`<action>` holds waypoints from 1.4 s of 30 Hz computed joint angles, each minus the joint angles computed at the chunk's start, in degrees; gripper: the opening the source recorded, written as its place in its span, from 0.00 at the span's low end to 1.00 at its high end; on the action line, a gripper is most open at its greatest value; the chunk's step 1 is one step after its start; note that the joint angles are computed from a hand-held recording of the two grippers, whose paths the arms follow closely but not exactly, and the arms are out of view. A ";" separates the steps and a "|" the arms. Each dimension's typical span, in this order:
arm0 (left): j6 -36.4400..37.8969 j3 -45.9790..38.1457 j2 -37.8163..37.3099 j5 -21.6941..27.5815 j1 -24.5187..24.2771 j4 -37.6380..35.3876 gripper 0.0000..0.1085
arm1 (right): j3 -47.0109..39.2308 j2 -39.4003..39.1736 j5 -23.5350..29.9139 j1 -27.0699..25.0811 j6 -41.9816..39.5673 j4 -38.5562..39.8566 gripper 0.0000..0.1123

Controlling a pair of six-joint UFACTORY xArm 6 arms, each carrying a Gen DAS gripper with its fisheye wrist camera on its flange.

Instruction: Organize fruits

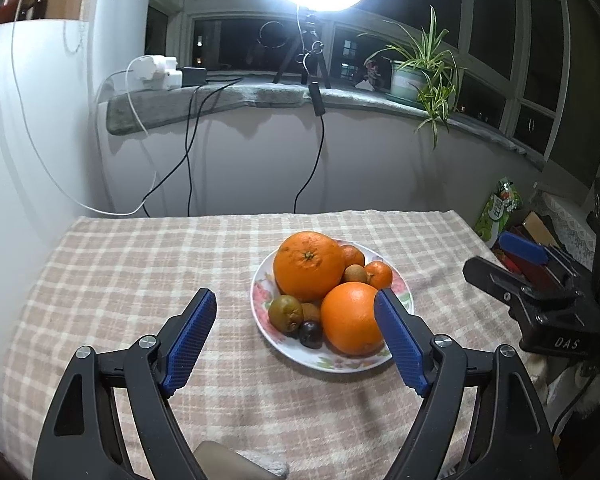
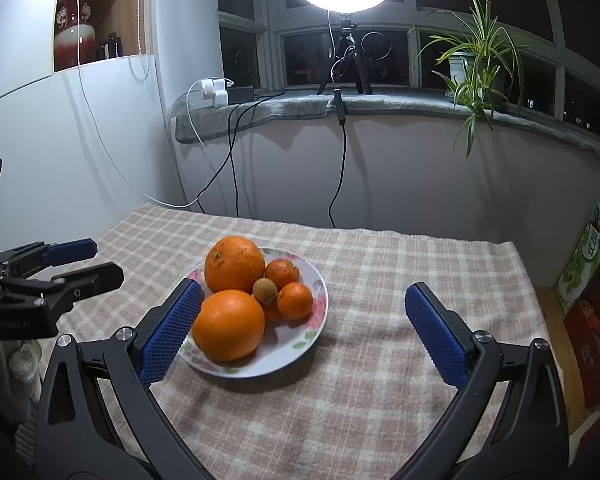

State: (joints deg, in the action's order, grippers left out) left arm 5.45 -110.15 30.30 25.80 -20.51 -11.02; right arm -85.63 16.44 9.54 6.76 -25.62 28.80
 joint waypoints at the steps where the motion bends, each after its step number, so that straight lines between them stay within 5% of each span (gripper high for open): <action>1: -0.18 0.08 -0.05 0.01 0.02 0.14 0.75 | 0.46 -0.31 -0.02 0.07 -0.19 0.34 0.92; 42: -1.06 1.98 -1.28 -1.35 0.12 0.65 0.75 | 1.40 -0.36 0.43 0.14 5.11 -4.13 0.92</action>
State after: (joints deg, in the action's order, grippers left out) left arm 4.39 -108.17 29.02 24.45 -20.39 -10.36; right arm -84.23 16.08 9.97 6.90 -20.51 24.67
